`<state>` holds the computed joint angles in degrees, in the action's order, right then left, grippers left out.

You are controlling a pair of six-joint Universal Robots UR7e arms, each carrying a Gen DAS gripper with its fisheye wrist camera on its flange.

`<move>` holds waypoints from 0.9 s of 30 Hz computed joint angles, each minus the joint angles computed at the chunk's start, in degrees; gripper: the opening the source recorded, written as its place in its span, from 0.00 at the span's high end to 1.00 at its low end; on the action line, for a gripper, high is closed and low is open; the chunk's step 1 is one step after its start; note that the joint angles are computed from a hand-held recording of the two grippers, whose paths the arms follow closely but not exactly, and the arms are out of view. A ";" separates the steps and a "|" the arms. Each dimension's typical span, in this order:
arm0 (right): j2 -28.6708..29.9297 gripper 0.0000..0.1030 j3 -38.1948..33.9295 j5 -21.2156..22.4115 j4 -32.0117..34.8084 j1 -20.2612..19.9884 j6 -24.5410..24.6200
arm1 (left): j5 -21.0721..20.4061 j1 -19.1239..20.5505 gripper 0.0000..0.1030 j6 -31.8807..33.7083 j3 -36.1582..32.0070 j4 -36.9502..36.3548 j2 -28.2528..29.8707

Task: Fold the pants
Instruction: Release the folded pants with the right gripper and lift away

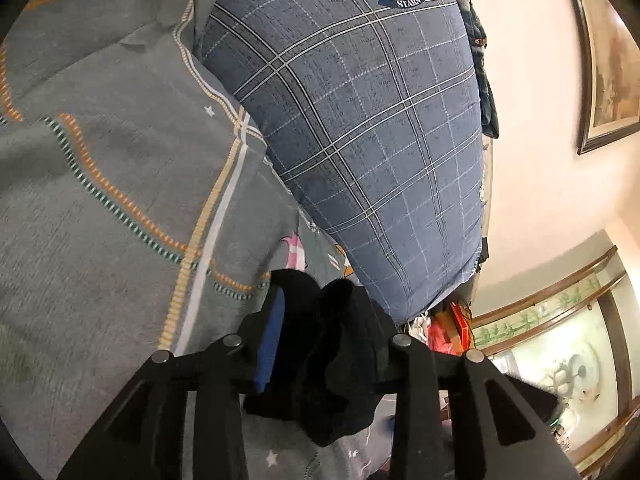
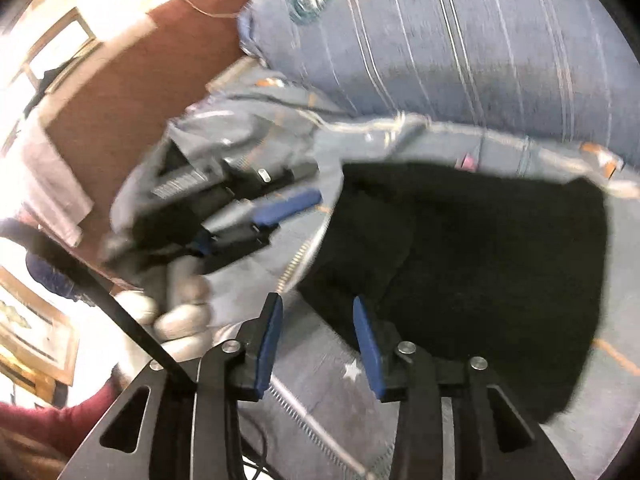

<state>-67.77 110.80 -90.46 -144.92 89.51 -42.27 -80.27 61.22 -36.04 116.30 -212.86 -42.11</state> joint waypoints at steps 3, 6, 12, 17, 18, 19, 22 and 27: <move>-2.10 0.60 -0.79 -0.92 -1.89 0.90 1.92 | -1.44 0.01 0.69 0.99 0.34 0.23 0.10; 0.83 0.66 -5.33 -5.18 -4.32 2.52 6.84 | -1.93 -0.96 0.69 3.40 0.39 2.34 -0.21; 14.30 0.78 -19.92 -9.28 10.55 3.55 18.25 | -0.69 -2.33 0.67 6.07 -1.51 9.98 1.16; 21.34 0.76 -25.07 -11.21 9.06 4.26 21.74 | 1.26 -1.91 0.66 6.00 -1.47 11.15 1.29; 21.50 0.75 -25.15 -11.01 8.85 4.10 22.26 | 1.05 -1.76 0.66 6.23 -1.12 10.69 0.90; 21.57 0.73 -25.57 -10.80 9.21 4.07 23.06 | 0.92 -1.64 0.66 6.39 -0.70 9.96 0.55; 19.25 0.69 -25.23 -7.58 9.43 3.65 22.68 | -0.72 -1.29 0.66 6.68 0.37 7.57 -0.28; 13.36 0.46 -22.26 -4.17 3.97 2.18 23.07 | 2.00 -3.96 0.66 8.72 2.28 5.81 -2.84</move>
<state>-54.41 88.55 -94.63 -140.94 91.68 -19.21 -78.27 57.26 -27.31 118.58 -207.05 -44.95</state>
